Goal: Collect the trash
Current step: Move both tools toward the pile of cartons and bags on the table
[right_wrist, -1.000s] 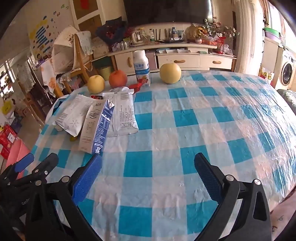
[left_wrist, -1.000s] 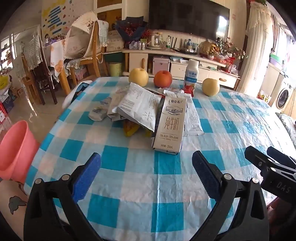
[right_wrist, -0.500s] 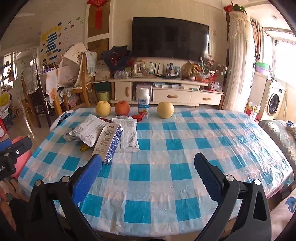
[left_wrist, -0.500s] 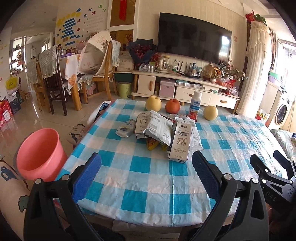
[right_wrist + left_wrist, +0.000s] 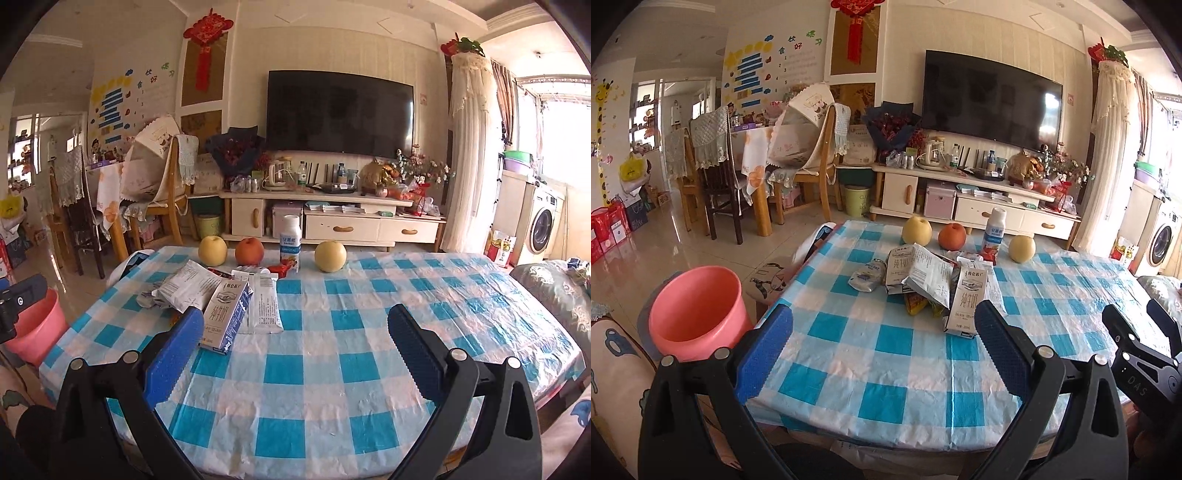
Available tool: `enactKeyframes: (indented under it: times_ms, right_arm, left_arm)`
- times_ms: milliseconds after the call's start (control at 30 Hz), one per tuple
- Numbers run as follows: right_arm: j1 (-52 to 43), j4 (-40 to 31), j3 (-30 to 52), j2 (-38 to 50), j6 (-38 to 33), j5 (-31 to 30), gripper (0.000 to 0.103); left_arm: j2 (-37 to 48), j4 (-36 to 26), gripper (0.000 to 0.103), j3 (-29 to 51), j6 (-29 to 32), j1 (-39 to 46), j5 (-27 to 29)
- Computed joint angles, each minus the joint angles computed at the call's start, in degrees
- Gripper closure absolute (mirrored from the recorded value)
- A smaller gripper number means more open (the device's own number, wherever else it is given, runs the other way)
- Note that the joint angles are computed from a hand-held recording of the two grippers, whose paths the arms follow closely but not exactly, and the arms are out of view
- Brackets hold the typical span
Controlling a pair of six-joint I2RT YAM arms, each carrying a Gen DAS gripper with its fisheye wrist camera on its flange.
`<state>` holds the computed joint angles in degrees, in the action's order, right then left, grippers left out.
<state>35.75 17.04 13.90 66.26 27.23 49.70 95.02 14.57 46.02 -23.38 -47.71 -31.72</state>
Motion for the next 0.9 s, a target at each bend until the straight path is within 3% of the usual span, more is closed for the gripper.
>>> enactKeyframes:
  times_ms: [333,900]
  right_arm:
    - [1.27,3.65,-2.04,-2.19,-2.43,3.32,0.004]
    - [-1.30,8.51,-5.00,-5.76,-5.70,2.82,0.004]
  left_arm:
    - [-2.58,2.27,0.004,-1.44,0.44,-1.04,-2.91]
    - [-1.78,5.27,0.004,-0.73,2.57,-2.20,-5.01]
